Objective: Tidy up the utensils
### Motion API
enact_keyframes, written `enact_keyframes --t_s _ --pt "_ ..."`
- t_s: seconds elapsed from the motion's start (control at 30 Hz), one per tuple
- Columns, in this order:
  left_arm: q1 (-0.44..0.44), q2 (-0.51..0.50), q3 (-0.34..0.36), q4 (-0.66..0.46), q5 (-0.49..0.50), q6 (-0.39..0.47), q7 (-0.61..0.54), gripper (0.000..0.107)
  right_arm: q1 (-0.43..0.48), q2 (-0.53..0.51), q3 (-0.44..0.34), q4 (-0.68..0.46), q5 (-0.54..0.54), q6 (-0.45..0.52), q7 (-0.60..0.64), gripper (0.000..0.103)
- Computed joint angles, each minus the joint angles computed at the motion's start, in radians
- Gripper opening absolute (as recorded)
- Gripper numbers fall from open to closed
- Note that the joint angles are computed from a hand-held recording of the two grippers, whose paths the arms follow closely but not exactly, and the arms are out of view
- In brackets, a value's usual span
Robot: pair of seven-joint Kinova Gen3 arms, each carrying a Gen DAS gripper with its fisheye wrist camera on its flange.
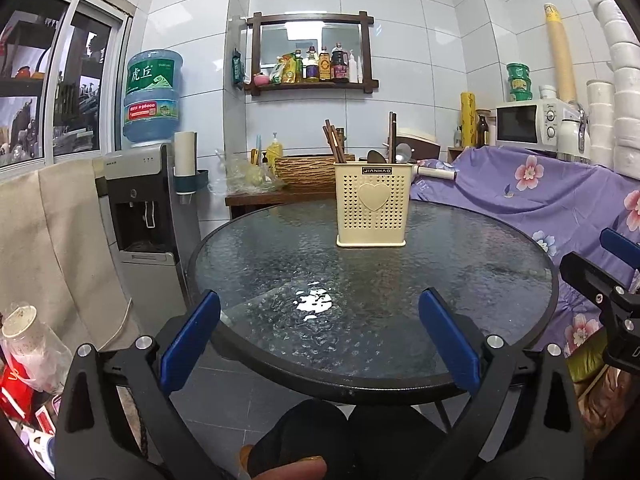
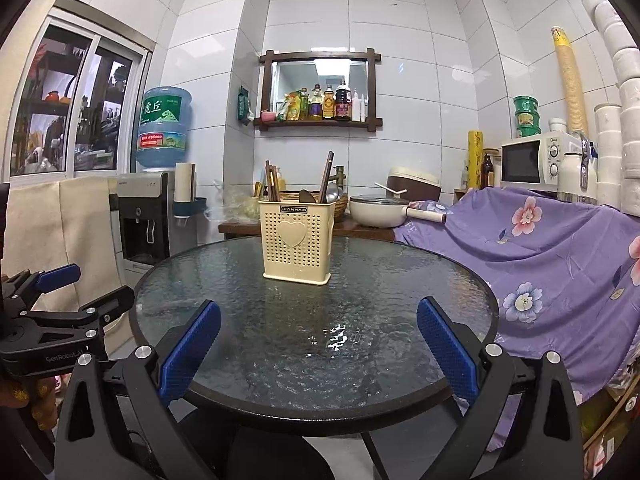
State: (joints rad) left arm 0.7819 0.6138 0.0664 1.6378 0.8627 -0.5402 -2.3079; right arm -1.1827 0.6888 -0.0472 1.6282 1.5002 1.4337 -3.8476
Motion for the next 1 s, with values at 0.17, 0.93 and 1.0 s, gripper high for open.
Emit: enact_keyframes --t_s 0.17,0.93,1.0 --pt "0.0 0.0 0.002 -0.009 0.01 0.014 0.001 0.097 -0.001 0.002 0.003 -0.007 -0.003 0.007 0.004 0.096" --pt "0.005 0.011 0.005 -0.037 0.072 0.022 -0.066 0.097 0.009 -0.002 0.001 0.007 0.008 -0.011 -0.003 0.096" --pt "0.003 0.01 0.005 -0.04 0.07 0.024 -0.069 0.097 0.01 -0.001 0.0 0.006 0.009 -0.011 -0.002 0.096"
